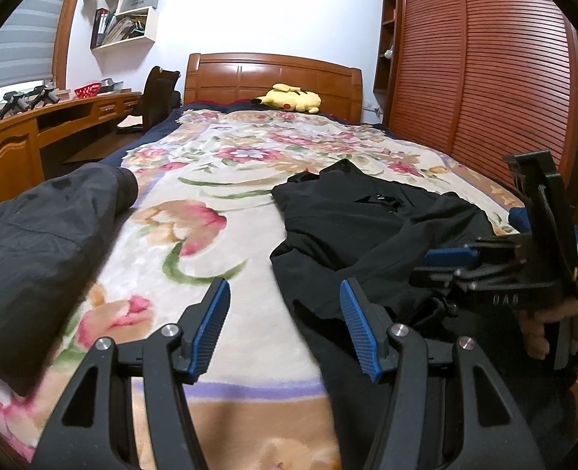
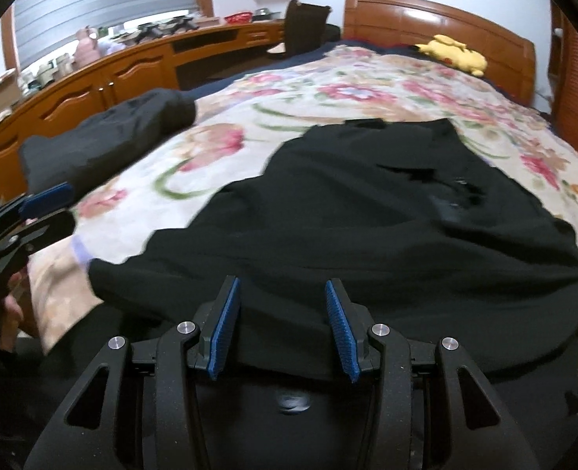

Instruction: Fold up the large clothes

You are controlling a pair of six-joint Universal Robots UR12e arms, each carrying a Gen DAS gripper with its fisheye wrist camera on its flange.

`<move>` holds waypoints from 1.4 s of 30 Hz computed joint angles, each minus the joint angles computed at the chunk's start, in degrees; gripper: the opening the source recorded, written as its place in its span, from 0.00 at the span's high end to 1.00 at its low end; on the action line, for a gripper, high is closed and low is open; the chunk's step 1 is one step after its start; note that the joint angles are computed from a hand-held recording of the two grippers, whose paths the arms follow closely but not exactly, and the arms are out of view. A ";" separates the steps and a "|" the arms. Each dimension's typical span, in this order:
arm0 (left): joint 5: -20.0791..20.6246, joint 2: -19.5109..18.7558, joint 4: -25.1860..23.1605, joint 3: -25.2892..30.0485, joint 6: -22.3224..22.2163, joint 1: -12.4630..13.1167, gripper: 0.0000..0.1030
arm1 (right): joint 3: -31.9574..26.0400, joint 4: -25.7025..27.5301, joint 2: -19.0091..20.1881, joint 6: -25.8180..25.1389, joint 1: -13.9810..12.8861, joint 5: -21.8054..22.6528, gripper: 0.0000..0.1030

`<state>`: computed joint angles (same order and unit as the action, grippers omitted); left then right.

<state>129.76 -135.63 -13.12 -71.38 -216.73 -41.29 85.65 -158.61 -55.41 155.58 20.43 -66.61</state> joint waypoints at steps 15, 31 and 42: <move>0.85 0.93 -0.36 -1.67 -0.32 -0.11 0.44 | 1.81 3.95 -0.47 -4.81 2.00 -2.16 0.55; 1.18 0.61 -3.34 -0.93 -0.41 -1.61 0.44 | 13.82 -10.43 -8.17 -0.60 -4.69 -5.12 0.40; -0.83 1.15 -6.69 -1.27 -3.04 -3.19 0.44 | 19.84 -15.20 -11.84 4.68 -10.45 -8.25 0.38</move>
